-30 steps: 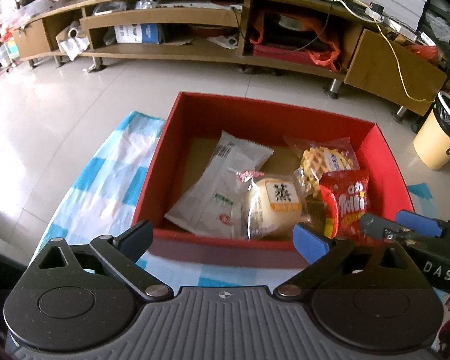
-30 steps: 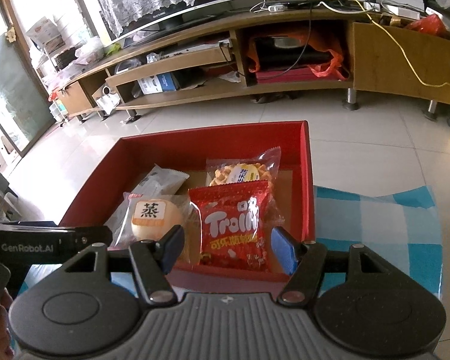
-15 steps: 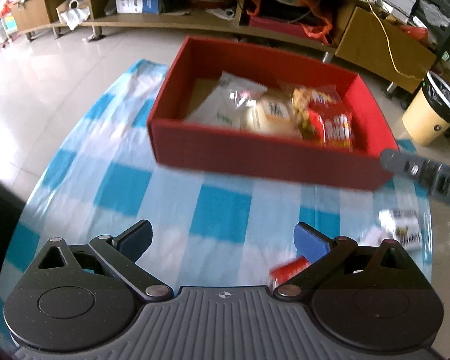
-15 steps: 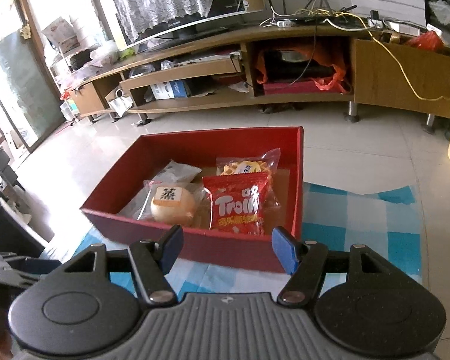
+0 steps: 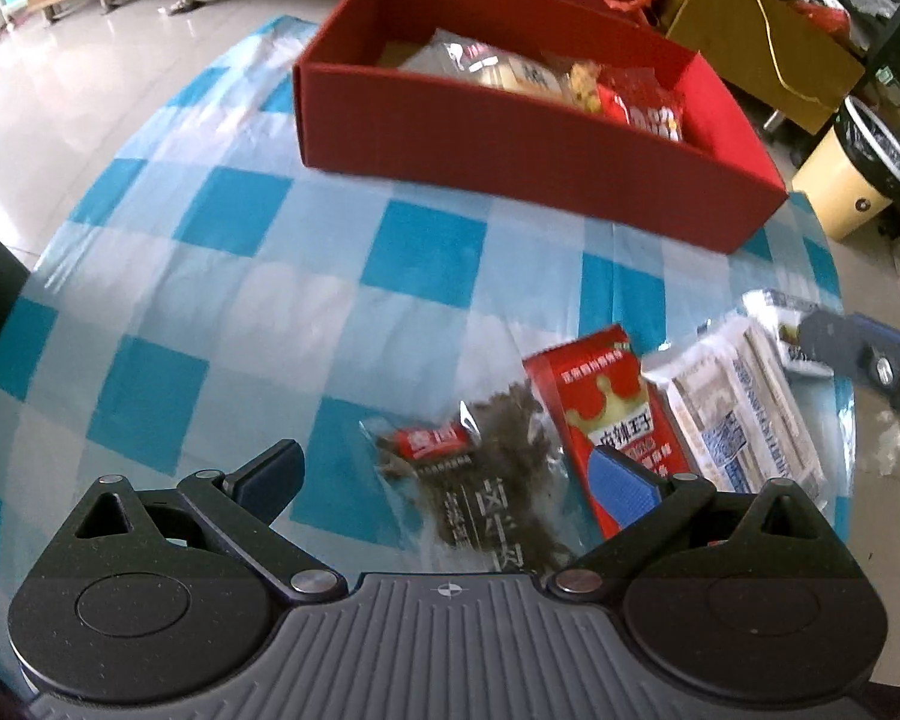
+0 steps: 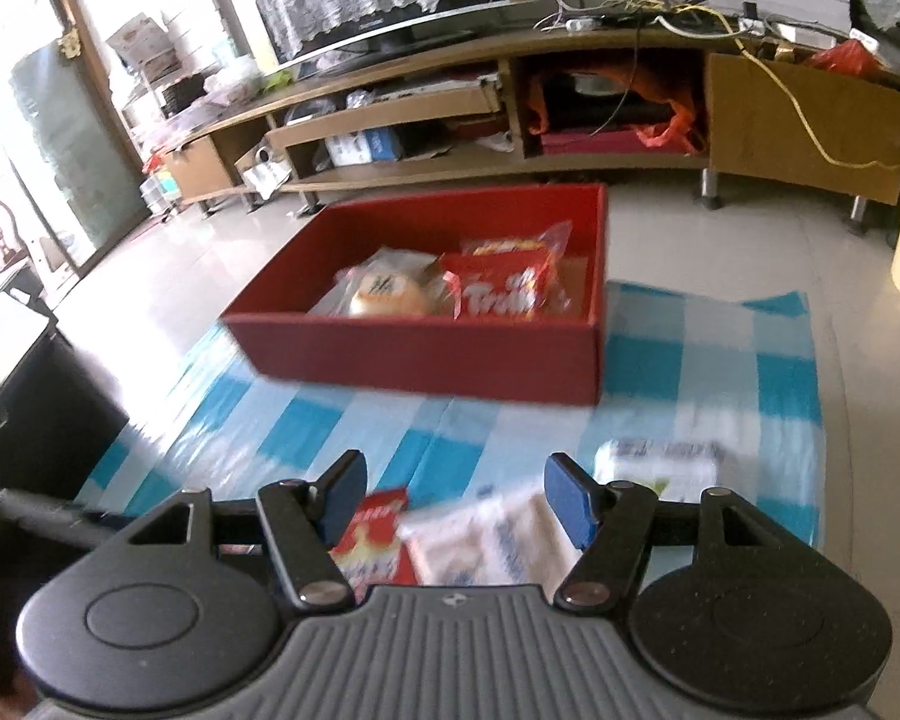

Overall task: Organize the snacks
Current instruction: 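Move left gripper back to brown beef jerky bag on the cloth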

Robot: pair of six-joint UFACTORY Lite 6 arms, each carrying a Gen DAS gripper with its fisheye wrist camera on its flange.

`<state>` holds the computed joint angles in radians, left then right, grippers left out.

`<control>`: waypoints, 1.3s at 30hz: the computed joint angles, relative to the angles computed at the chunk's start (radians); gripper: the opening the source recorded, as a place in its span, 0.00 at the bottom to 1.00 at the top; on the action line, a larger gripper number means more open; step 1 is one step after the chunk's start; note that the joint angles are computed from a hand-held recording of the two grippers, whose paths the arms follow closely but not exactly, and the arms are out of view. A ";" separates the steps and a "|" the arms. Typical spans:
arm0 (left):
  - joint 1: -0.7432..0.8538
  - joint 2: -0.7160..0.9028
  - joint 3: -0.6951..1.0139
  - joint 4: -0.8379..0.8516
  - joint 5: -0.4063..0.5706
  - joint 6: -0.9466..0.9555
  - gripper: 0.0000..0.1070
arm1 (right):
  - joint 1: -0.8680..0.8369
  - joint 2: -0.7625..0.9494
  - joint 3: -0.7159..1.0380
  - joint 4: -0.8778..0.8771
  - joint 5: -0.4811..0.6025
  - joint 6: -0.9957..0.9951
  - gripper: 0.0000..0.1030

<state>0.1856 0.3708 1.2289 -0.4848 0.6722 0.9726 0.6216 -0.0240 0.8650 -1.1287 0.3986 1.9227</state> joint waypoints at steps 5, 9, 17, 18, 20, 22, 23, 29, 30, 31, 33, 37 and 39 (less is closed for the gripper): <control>-0.042 0.001 -0.040 0.006 -0.045 -0.035 0.96 | 0.064 -0.042 -0.040 -0.015 0.025 0.050 0.64; -0.080 0.045 -0.051 0.058 -0.104 -0.133 0.96 | 0.063 -0.076 -0.069 -0.033 0.024 0.073 0.64; -0.100 0.051 -0.072 0.045 -0.217 -0.166 0.96 | 0.022 -0.079 -0.069 -0.015 -0.028 0.046 0.64; -0.096 0.047 -0.073 0.078 -0.220 -0.181 0.96 | 0.021 -0.074 -0.065 -0.013 -0.030 0.042 0.64; -0.094 0.019 -0.107 0.156 -0.246 -0.209 0.96 | 0.018 -0.068 -0.058 -0.009 -0.035 0.030 0.64; -0.064 0.011 -0.109 0.160 -0.228 -0.185 0.95 | 0.017 -0.064 -0.050 -0.005 -0.038 0.019 0.64; -0.048 0.017 -0.096 0.168 -0.208 -0.192 0.95 | 0.017 -0.064 -0.048 -0.003 -0.039 0.014 0.64; 0.011 0.049 -0.046 0.165 -0.157 -0.181 0.96 | 0.033 -0.043 -0.020 0.000 -0.045 -0.008 0.64; 0.005 0.042 -0.060 0.171 -0.176 -0.190 0.96 | 0.037 -0.037 -0.015 0.001 -0.046 -0.012 0.64; -0.007 0.031 -0.079 0.180 -0.200 -0.202 0.96 | 0.041 -0.031 -0.009 0.004 -0.048 -0.019 0.64; -0.019 0.012 -0.109 0.162 -0.229 -0.192 0.96 | 0.048 -0.017 0.003 0.014 -0.050 -0.038 0.64; -0.015 -0.019 -0.139 0.112 -0.239 -0.125 0.86 | 0.059 -0.015 -0.001 0.055 -0.052 -0.091 0.64; -0.002 -0.016 -0.121 0.108 -0.202 -0.106 0.85 | 0.062 -0.016 -0.005 0.111 -0.058 -0.157 0.64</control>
